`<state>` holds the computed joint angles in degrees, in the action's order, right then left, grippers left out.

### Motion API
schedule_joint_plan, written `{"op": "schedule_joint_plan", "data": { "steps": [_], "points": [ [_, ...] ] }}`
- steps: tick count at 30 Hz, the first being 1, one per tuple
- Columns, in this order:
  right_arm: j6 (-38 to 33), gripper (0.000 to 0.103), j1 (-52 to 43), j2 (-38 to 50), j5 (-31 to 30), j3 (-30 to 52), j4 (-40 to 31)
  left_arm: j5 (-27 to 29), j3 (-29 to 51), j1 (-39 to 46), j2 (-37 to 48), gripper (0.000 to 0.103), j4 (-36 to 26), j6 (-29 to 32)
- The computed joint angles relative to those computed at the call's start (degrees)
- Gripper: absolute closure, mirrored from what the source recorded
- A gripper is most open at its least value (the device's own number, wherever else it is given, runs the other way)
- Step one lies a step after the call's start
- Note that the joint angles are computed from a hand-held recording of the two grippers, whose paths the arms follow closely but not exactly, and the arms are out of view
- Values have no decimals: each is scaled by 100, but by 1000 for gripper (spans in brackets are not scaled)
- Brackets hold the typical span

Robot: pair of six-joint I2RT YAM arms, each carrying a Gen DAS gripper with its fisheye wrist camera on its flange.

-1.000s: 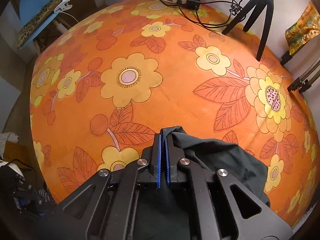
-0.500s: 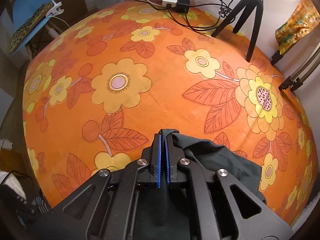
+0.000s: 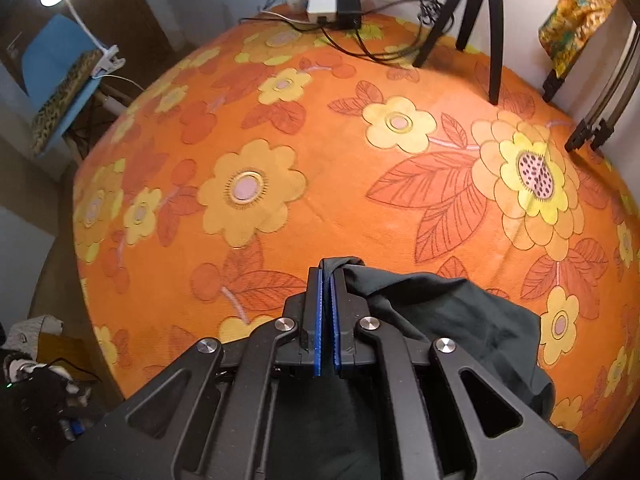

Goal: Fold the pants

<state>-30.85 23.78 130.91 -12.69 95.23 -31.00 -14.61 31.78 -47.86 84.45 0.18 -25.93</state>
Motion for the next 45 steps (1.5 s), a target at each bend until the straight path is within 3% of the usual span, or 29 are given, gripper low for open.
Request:
{"op": "schedule_joint_plan", "data": {
  "steps": [6,7,8,16,19,21,22,27,31,36,37,38,39,43,45],
  "points": [
    [81,99,-205,-143,-319,175,-233,370,138,98,501,70,483,118],
    [108,99,-230,-147,-321,197,-223,428,112,110,509,82,604,110],
    [109,99,-256,-136,-342,239,-259,440,81,101,476,102,655,114],
    [254,98,-153,434,-90,741,-186,-88,-21,-88,-272,102,-217,279],
    [571,93,-376,522,-565,1133,-512,-80,-102,-16,-497,102,-511,187],
    [722,78,-613,172,-861,873,-321,-66,-140,62,-687,102,-591,155],
    [737,76,-753,-22,-990,628,-209,-78,-132,94,-776,102,-587,167],
    [349,75,-1449,-627,-1575,-339,-157,68,45,331,-788,99,-262,436],
    [-56,75,-1365,-532,-972,-984,475,490,340,476,-137,96,69,594],
    [-357,68,-1085,-94,-333,-1009,1019,583,531,313,349,96,10,525],
    [-369,71,-1033,-39,-233,-988,1063,606,541,274,425,96,23,502],
    [-358,97,-957,97,-63,-825,981,628,556,239,491,96,33,479],
    [-307,101,-910,162,88,-752,974,711,572,217,595,96,60,471],
    [44,101,-842,366,744,-369,1363,695,573,55,667,96,48,446],
    [265,101,-1008,297,287,-101,1006,708,481,83,482,96,58,352]
  ]
}}
